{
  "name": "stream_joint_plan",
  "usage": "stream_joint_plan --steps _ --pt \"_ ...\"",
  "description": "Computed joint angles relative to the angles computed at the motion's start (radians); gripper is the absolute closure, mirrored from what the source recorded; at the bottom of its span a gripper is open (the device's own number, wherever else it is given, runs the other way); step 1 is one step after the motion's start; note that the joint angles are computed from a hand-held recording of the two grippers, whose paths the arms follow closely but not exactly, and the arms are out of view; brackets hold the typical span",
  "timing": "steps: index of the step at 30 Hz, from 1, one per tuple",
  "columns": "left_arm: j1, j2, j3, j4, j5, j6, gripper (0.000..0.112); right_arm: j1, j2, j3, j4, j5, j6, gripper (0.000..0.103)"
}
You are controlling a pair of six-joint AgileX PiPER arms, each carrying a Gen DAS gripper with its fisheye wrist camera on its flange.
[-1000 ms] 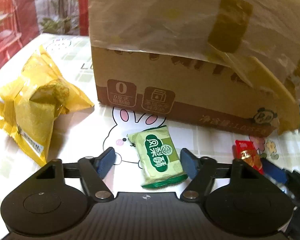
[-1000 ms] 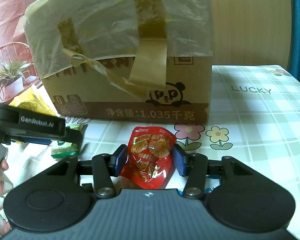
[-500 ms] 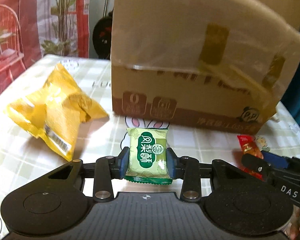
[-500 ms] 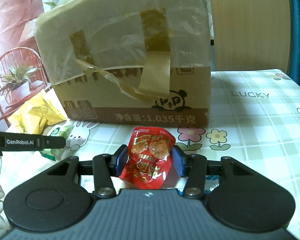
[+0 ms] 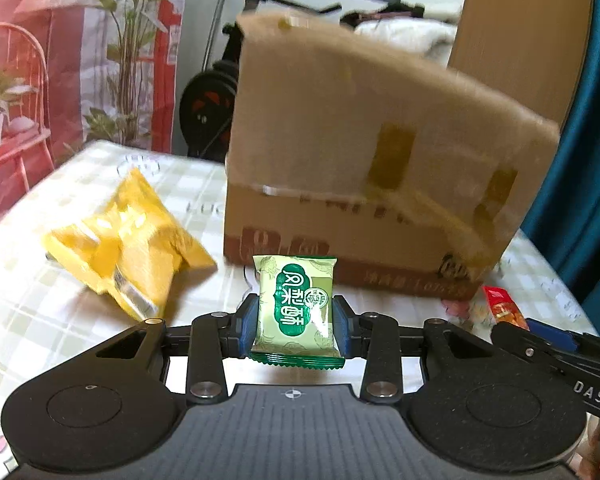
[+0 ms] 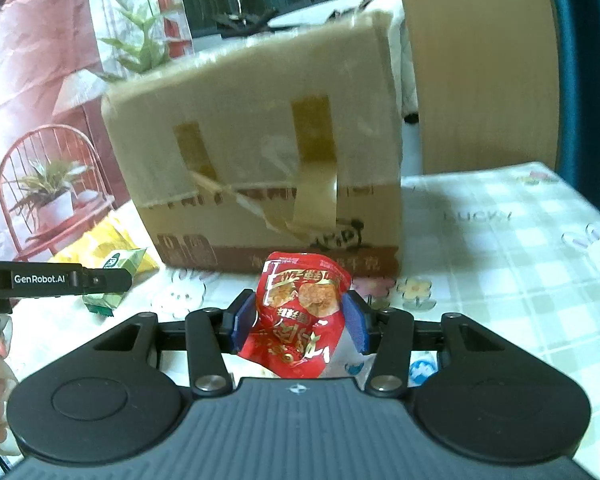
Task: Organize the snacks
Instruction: 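Carry both held snacks over the box and open both grippers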
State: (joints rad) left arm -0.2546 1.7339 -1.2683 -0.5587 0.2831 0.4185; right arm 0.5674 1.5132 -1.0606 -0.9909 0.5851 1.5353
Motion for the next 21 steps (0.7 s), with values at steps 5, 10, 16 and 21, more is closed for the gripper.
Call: stream_joint_plan --steps 5,10,16,21 --pt "0.012 -0.035 -0.005 -0.126 -0.036 0.106 0.072 0.028 -0.029 -0.041 -0.088 0.060 0.037 0.053" --pt "0.017 -0.032 -0.076 -0.221 -0.055 0.186 0.072 0.001 -0.041 -0.118 -0.147 0.064 0.005 0.053" --pt "0.007 0.021 -0.245 -0.237 -0.050 0.207 0.072 -0.071 0.021 -0.308 -0.102 0.015 -0.182 0.053" --pt "-0.002 0.132 -0.501 -0.114 0.050 0.118 0.072 -0.180 0.137 -0.531 0.146 -0.064 -0.526 0.053"
